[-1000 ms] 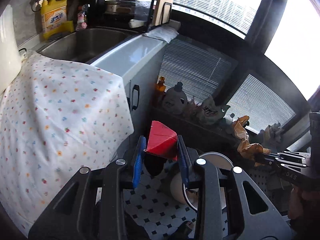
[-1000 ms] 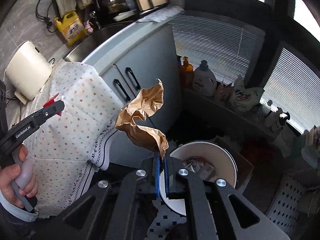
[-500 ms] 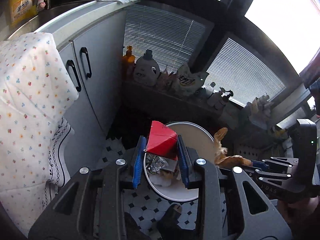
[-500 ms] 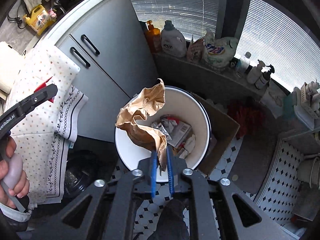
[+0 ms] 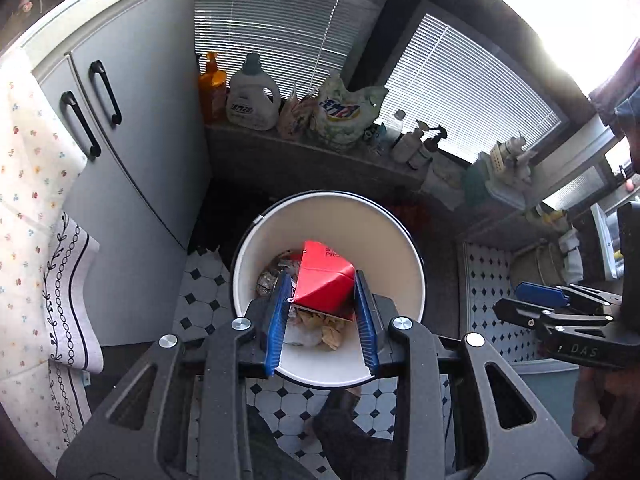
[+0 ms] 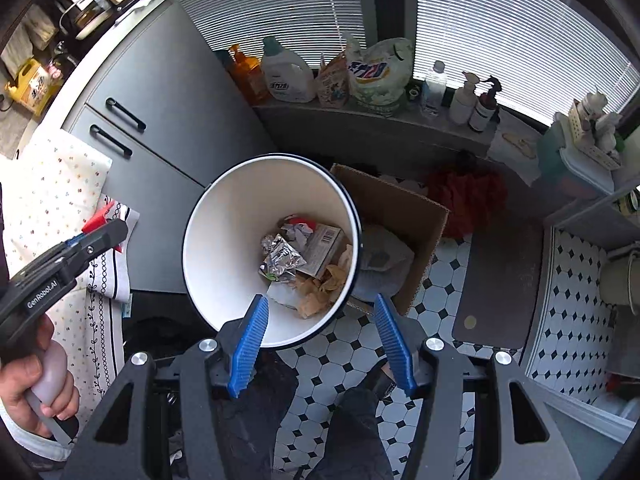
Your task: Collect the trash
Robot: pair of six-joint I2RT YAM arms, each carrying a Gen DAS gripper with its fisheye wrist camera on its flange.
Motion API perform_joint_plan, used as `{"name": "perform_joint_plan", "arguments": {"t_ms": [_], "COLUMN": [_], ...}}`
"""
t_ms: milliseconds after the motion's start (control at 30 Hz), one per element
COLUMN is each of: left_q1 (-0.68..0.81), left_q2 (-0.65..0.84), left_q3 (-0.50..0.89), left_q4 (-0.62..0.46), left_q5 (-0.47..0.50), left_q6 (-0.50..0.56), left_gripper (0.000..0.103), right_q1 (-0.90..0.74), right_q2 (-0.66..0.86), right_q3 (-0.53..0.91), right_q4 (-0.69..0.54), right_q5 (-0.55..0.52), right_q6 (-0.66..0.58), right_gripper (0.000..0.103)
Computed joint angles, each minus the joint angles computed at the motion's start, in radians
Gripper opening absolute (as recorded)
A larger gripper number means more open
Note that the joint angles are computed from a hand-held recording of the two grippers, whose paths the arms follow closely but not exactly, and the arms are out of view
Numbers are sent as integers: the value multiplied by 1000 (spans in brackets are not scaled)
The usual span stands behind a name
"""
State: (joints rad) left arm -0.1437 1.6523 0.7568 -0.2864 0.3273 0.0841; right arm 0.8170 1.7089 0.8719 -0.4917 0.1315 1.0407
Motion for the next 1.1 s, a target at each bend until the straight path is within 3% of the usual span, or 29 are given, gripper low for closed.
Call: {"name": "perform_joint_plan", "arguments": {"t_ms": [133, 200, 400, 567, 700, 933, 1100], "left_q1": [-70, -95, -116, -119, -119, -95, -67], "left_q2": [56, 86, 59, -96, -229, -468, -637], "left_q3": [17, 38, 60, 56, 65, 81, 107], "left_q4": [-2, -22, -54, -125, -189, -371, -520], "left_q5": [-1, -11, -58, -129, -205, -297, -350], "left_q6": [-15, -23, -73, -97, -164, -285, -300], "left_gripper": [33, 56, 69, 84, 92, 97, 97], "right_q1": [4, 7, -3, -35, -47, -46, -17], "right_q2": [-90, -125, -229, -330, -413, -448, -430], "right_q3": [-73, -102, -193, -229, -201, -79, 38], "right_q4": [-12, -15, 9, 6, -36, -121, -179], "right_q5": [16, 23, 29, 19, 24, 13, 17], "right_q6": [48, 67, 85, 22, -62, -188, -223], "right_gripper": [56, 56, 56, 62, 75, 94, 95]}}
